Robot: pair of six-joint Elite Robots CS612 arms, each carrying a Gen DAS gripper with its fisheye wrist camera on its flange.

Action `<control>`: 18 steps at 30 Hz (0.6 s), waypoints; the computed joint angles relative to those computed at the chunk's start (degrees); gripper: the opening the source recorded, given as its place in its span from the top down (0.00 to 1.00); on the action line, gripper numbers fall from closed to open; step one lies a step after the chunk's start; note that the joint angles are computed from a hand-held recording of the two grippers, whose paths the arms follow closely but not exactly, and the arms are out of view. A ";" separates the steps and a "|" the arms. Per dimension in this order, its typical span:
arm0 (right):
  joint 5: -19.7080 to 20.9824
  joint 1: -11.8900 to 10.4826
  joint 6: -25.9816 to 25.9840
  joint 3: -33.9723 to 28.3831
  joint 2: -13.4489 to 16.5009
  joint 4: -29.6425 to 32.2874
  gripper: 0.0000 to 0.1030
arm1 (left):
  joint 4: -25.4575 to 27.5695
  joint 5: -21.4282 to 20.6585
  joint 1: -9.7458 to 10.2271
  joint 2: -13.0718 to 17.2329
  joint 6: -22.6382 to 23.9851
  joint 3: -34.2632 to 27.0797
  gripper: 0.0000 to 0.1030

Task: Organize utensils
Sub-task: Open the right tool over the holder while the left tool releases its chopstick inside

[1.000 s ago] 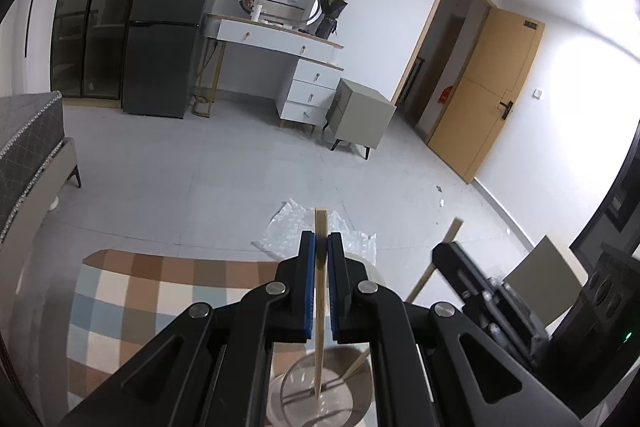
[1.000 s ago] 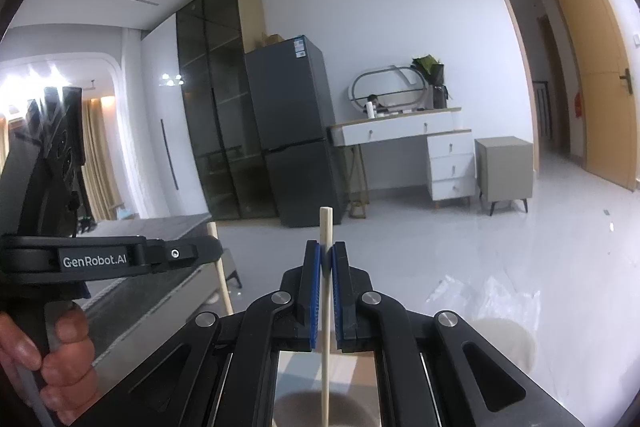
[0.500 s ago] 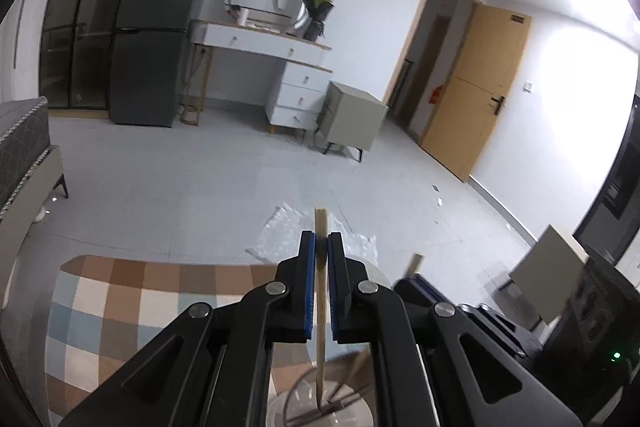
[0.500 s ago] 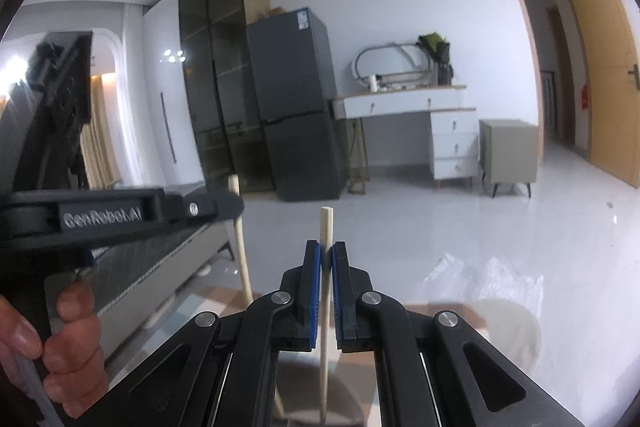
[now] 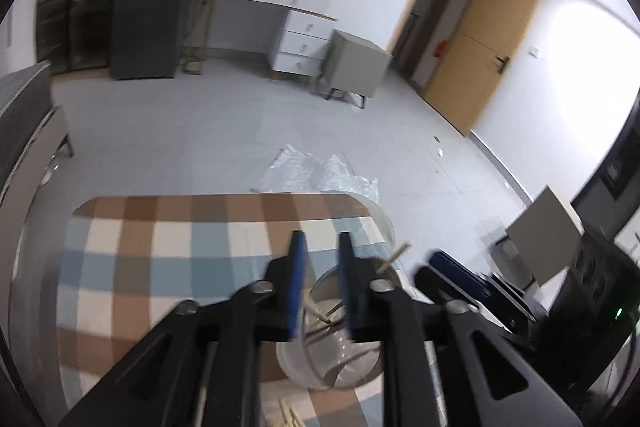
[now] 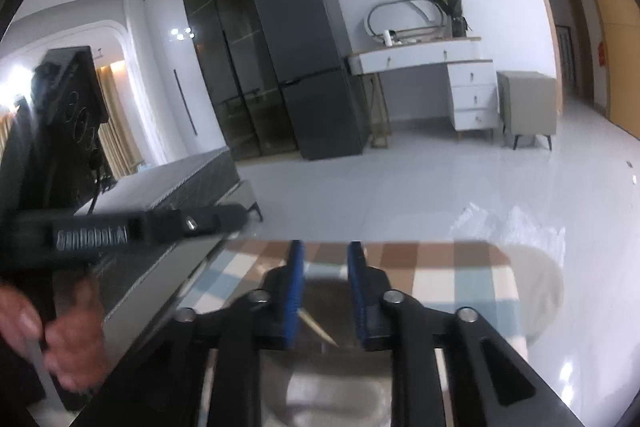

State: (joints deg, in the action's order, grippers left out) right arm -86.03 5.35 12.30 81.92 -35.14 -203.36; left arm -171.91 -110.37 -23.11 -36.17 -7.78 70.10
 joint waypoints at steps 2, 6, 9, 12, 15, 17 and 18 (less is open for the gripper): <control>-0.82 0.13 0.99 2.25 -1.11 -0.82 0.70 | -2.49 1.38 0.19 -1.87 -1.23 3.21 0.53; -3.07 0.95 1.83 7.25 -3.55 -4.24 0.55 | -5.99 5.20 0.09 -5.28 -2.69 8.82 0.39; -4.12 1.90 2.13 10.04 -4.96 -6.01 0.52 | -10.54 8.45 -0.10 -7.75 -4.22 13.41 0.26; -5.44 3.00 3.62 12.38 -6.00 -7.93 0.39 | -15.44 12.75 -0.60 -9.70 -5.12 17.79 0.12; -6.52 4.05 4.76 13.75 -6.58 -9.30 0.25 | -17.21 16.93 -1.20 -11.10 -5.48 20.84 0.09; -6.79 4.64 5.08 14.36 -6.84 -9.71 0.22 | -18.43 19.15 -1.43 -11.56 -5.58 22.45 0.07; -6.99 4.92 5.08 14.46 -6.88 -9.91 0.21 | -19.33 20.21 -1.61 -11.69 -5.42 23.24 0.07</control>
